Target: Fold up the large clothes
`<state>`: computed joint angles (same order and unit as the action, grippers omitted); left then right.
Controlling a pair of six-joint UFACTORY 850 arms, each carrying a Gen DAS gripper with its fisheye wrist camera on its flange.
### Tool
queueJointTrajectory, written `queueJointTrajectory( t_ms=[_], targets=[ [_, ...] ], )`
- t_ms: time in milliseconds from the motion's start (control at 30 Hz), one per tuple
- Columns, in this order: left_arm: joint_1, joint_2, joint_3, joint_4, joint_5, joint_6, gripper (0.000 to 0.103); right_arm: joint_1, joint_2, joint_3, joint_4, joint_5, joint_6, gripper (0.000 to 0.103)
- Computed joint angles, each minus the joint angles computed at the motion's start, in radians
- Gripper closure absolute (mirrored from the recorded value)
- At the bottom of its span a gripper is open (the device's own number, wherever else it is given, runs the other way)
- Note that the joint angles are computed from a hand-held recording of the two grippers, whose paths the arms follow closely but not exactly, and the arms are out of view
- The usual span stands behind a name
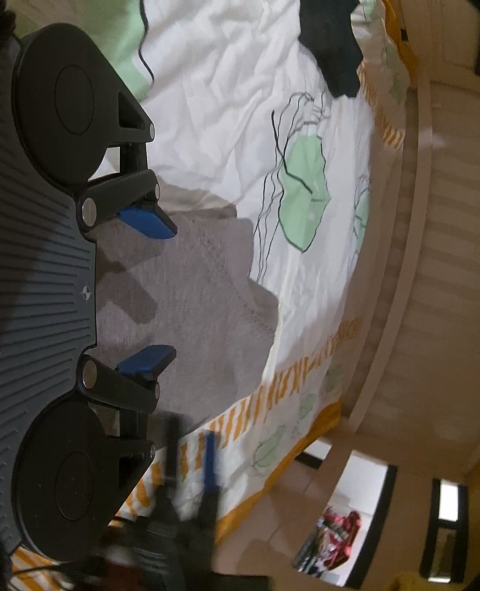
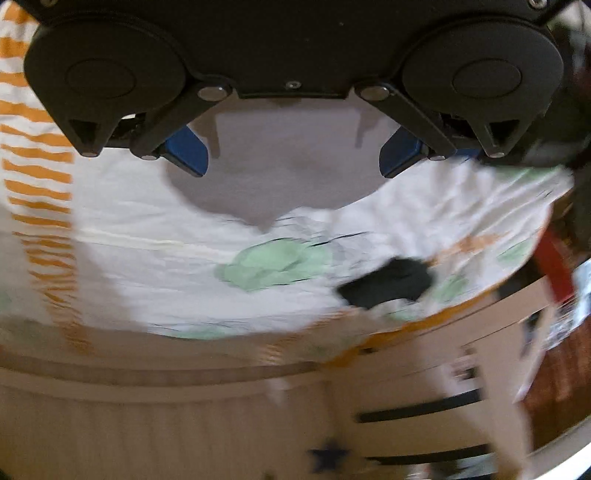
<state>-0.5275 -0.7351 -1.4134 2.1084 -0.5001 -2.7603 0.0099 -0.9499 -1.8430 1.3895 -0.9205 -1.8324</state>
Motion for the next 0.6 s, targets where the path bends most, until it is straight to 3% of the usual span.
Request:
queueJointTrajectory(
  t_ms=[100,167,367,533,600],
  targets=[
    [0.002,0.003,0.004,-0.038,-0.004,0.011,0.037,0.019,-0.018,-0.004,-0.130,0.027,0.060,0.002],
    [0.008,0.009,0.012,-0.041,0.005,-0.008,0.036,0.021,-0.024,0.002,-0.113,0.040,0.050,0.001],
    [0.035,0.045,0.060,0.047,0.069,-0.189,0.030,-0.029,-0.050,-0.056,-0.041,-0.083,0.199,0.002],
    [0.069,0.036,0.048,-0.016,0.208,-0.217,0.028,-0.069,-0.141,-0.189,-0.049,-0.143,0.449,0.001],
    [0.092,0.021,0.033,0.046,0.285,-0.314,0.028,-0.076,-0.195,-0.264,-0.071,-0.168,0.547,0.001]
  ],
)
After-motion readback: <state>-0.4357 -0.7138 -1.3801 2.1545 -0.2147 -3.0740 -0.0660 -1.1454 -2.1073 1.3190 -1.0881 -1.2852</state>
